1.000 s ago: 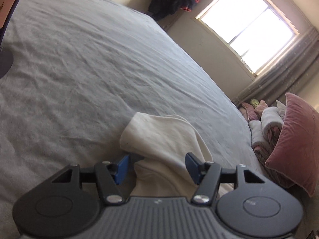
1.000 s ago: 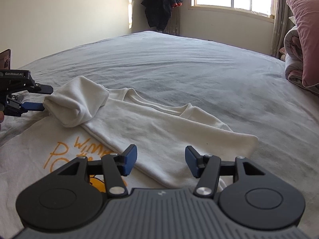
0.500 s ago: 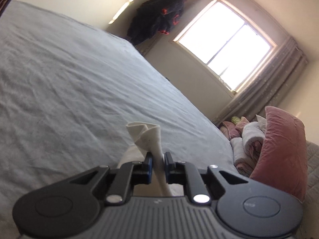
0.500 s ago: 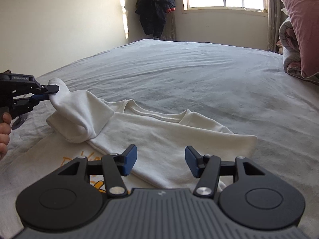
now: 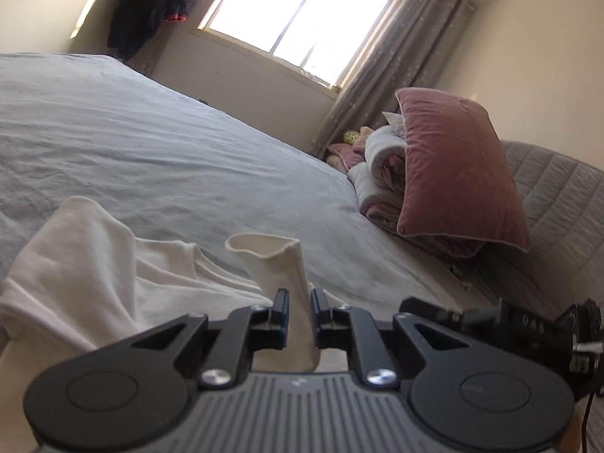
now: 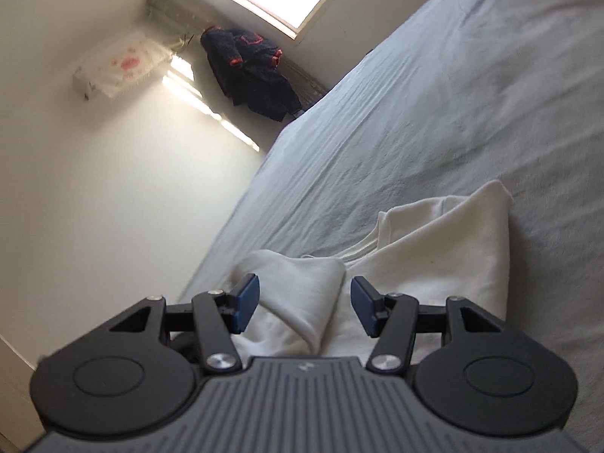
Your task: Fold clothes
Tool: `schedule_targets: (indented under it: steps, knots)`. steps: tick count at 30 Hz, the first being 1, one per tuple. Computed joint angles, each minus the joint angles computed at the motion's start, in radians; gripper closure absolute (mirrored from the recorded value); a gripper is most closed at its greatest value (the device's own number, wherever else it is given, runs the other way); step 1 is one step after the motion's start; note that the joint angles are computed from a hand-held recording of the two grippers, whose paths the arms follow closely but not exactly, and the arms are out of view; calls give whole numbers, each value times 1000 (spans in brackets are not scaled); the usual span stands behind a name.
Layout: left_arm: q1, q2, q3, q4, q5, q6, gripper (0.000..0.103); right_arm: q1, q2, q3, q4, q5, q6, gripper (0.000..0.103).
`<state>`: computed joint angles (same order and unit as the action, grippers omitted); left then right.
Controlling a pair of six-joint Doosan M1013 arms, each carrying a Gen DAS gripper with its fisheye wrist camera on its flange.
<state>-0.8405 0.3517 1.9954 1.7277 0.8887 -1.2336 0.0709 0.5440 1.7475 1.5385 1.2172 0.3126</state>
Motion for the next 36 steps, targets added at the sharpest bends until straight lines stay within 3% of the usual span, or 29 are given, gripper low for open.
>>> schedule_targets:
  steps: [3,5,7,9,11,13,17,19,23,28,31,34,36]
  knots:
    - [14,5,-10,-2,-102,62,88,-10,34,-21,15,73,104,45]
    - [21,2,-10,3,-158,85,79,-5,32,-22,-3,41,140,45]
    - [16,-2,-8,-19,-159,133,71,0,19,-19,-31,-3,150,45]
    - [3,-9,1,-35,-114,154,64,7,5,-13,-45,-32,138,45]
    - [7,-25,13,-58,-104,146,53,13,-8,-7,-54,-53,119,45]
    - [26,-37,25,-62,-133,82,49,16,-10,-7,-58,-55,119,44]
    - [70,-34,45,40,-178,-192,49,20,-1,-14,-54,-55,124,44]
    - [81,-19,29,34,-167,-212,50,19,4,-16,-45,-51,128,44]
    - [80,13,-16,-2,-119,-152,54,13,17,-17,-16,-31,140,44]
    - [78,34,-42,58,-142,-62,66,2,33,-23,11,5,181,43]
    - [82,39,-46,130,-203,-13,67,-8,42,-20,40,34,207,41]
    - [98,42,-55,165,-323,54,67,-16,51,-19,65,59,224,40]
    - [100,43,-57,171,-364,85,67,-18,51,-17,68,54,230,40]
